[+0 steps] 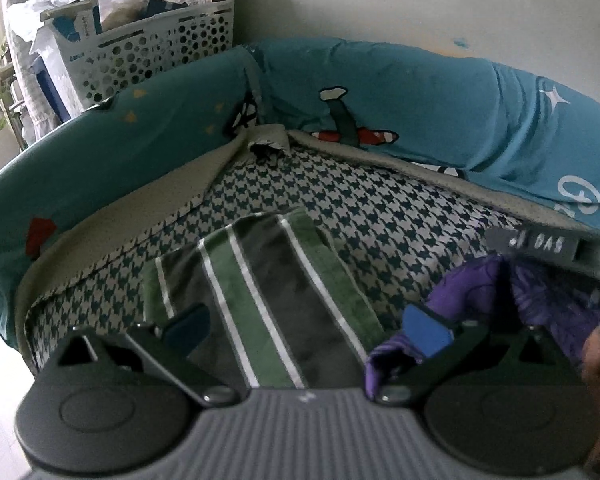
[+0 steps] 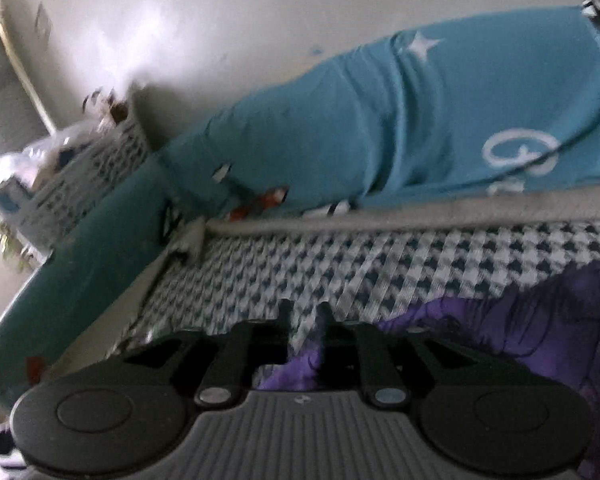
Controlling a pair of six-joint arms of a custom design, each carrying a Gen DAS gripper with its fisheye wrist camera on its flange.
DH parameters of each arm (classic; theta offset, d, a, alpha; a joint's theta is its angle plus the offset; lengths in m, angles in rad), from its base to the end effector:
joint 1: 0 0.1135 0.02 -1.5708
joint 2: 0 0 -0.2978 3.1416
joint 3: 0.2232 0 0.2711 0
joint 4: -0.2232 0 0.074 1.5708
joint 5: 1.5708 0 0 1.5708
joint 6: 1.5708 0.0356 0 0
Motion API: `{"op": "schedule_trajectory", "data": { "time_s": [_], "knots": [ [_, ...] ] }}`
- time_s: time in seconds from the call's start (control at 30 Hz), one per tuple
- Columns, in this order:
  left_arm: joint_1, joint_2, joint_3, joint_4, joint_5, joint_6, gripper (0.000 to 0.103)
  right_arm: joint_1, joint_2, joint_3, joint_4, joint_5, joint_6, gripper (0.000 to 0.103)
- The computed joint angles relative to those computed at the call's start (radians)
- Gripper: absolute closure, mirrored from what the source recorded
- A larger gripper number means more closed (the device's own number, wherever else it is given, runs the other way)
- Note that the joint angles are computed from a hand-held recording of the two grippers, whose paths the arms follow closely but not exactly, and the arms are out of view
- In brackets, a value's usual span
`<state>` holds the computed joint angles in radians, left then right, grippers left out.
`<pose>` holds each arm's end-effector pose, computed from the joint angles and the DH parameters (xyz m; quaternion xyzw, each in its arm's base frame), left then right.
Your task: Fold clothes
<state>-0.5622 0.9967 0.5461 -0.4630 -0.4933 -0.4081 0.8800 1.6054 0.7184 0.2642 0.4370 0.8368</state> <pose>0.1670 -0.0853 0.2190 -0.0079 0.9212 0.0585 0.3846 0.2220 0.2449 0.1821 0.0802 0.8705 0.2112 0.4372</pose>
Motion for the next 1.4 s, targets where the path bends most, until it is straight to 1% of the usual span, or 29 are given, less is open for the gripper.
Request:
{"op": "schedule_trajectory", "data": {
  "time_s": [0.1,0.23,0.3,0.4,0.5,0.57,0.63,0.7,0.8,0.93,0.97,1.0,1.03,1.07,1.1,1.2,1.27,1.33,1.4],
  "knots": [
    [-0.023,0.014,0.004,-0.002,-0.012,-0.010,0.000,0.035,-0.034,-0.034,0.016,0.056,-0.046,0.080],
    [-0.040,0.019,0.004,-0.007,-0.005,-0.025,0.000,0.065,-0.121,-0.089,-0.054,0.145,-0.070,0.080],
    [-0.055,0.021,0.004,-0.007,-0.005,-0.032,0.000,0.054,-0.165,-0.122,-0.085,0.180,-0.072,0.080],
    [-0.079,0.035,0.007,-0.006,-0.009,-0.040,0.000,-0.021,-0.242,-0.172,-0.133,0.172,-0.066,0.080],
    [-0.094,0.050,0.010,-0.002,0.012,-0.048,0.000,-0.107,-0.279,-0.188,-0.174,0.164,-0.095,0.079],
    [-0.109,0.062,0.012,0.003,0.026,-0.050,0.000,-0.163,-0.291,-0.195,-0.195,0.152,-0.110,0.074],
    [-0.132,0.076,0.013,0.005,0.028,-0.053,0.000,-0.216,-0.297,-0.200,-0.213,0.139,-0.121,0.066],
    [-0.153,0.089,0.014,0.008,0.028,-0.058,0.000,-0.257,-0.297,-0.196,-0.251,0.129,-0.107,0.063],
    [-0.177,0.109,0.018,0.013,0.032,-0.071,0.000,-0.301,-0.299,-0.207,-0.266,0.103,-0.098,0.054],
    [-0.209,0.144,0.024,0.024,0.035,-0.082,0.000,-0.333,-0.258,-0.214,-0.260,0.060,-0.109,0.052],
    [-0.218,0.152,0.026,0.026,0.031,-0.085,0.000,-0.337,-0.245,-0.215,-0.257,0.053,-0.113,0.053],
    [-0.224,0.159,0.027,0.029,0.028,-0.086,0.000,-0.323,-0.236,-0.220,-0.248,0.076,-0.126,0.059],
    [-0.231,0.166,0.029,0.032,0.024,-0.089,0.000,-0.311,-0.227,-0.223,-0.240,0.095,-0.136,0.082],
    [-0.238,0.174,0.030,0.034,0.020,-0.093,0.000,-0.311,-0.224,-0.224,-0.244,0.093,-0.135,0.093],
    [-0.242,0.181,0.032,0.035,0.019,-0.095,0.000,-0.311,-0.231,-0.234,-0.241,0.087,-0.129,0.097],
    [-0.254,0.201,0.036,0.038,0.020,-0.102,0.000,-0.289,-0.298,-0.296,-0.205,0.100,-0.105,0.100],
    [-0.261,0.206,0.036,0.039,0.022,-0.106,0.000,-0.249,-0.361,-0.333,-0.213,0.132,-0.070,0.100],
    [-0.260,0.214,0.038,0.045,0.028,-0.105,0.000,-0.186,-0.415,-0.358,-0.248,0.183,-0.038,0.100],
    [-0.259,0.222,0.040,0.050,0.034,-0.105,0.000,-0.106,-0.460,-0.373,-0.312,0.238,0.001,0.100]
  ]
}}
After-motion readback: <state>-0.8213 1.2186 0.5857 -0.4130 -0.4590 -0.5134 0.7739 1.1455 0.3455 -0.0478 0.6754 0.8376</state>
